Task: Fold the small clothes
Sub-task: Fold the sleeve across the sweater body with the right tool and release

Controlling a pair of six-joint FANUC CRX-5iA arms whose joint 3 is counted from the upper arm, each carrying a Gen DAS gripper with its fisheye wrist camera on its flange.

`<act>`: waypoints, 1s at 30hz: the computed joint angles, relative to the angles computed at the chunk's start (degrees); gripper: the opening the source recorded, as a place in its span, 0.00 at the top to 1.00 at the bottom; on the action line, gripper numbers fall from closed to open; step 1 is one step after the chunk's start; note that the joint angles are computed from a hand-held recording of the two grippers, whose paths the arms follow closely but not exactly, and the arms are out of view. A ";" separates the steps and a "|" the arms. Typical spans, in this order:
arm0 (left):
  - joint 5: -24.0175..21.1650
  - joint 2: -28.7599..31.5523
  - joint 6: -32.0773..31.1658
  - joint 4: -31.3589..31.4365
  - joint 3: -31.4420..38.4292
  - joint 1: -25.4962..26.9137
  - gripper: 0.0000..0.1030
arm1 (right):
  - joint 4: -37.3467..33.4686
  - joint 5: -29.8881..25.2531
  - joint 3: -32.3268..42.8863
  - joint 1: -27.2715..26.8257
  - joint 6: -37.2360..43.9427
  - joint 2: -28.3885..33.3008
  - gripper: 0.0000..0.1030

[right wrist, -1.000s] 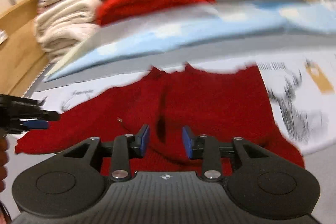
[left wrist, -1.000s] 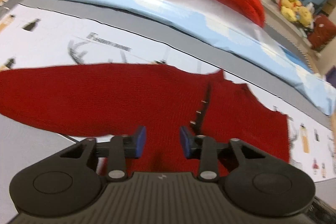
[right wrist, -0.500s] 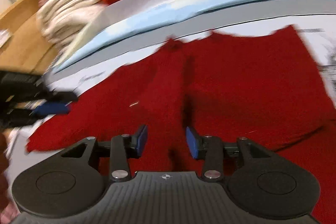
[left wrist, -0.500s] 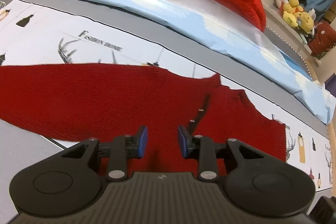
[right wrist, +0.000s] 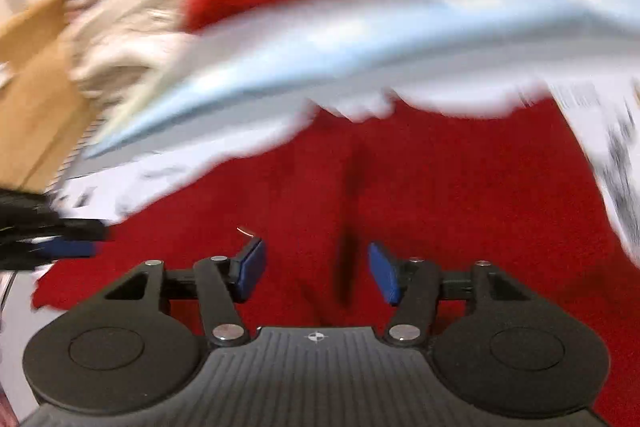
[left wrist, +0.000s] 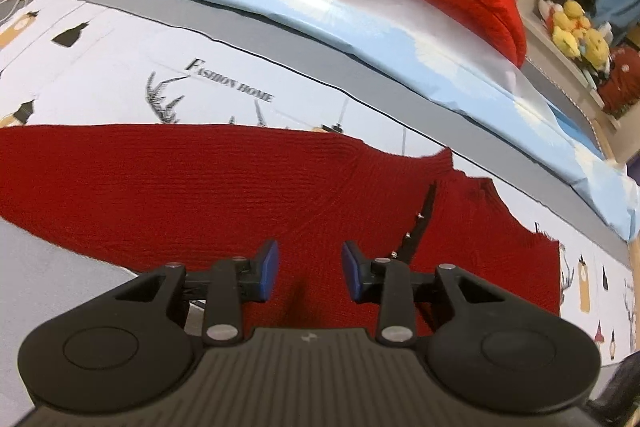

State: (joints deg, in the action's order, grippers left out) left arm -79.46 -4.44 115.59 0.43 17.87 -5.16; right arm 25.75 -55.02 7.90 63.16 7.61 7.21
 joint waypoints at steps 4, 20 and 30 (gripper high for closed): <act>0.24 -0.44 0.02 1.13 -0.62 1.40 0.63 | -1.54 7.90 -3.08 -0.07 0.05 -1.17 0.44; 3.52 -0.15 -3.56 16.94 -8.90 4.93 0.53 | -19.10 10.97 6.00 1.46 35.54 0.56 0.39; 6.58 4.53 -7.82 8.19 -3.69 -6.49 0.42 | -4.18 -5.20 0.84 -0.10 9.31 -2.18 0.39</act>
State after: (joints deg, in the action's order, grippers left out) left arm -72.88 0.08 107.77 8.62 14.18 -11.65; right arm 21.57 -60.23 8.74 63.06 16.92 5.03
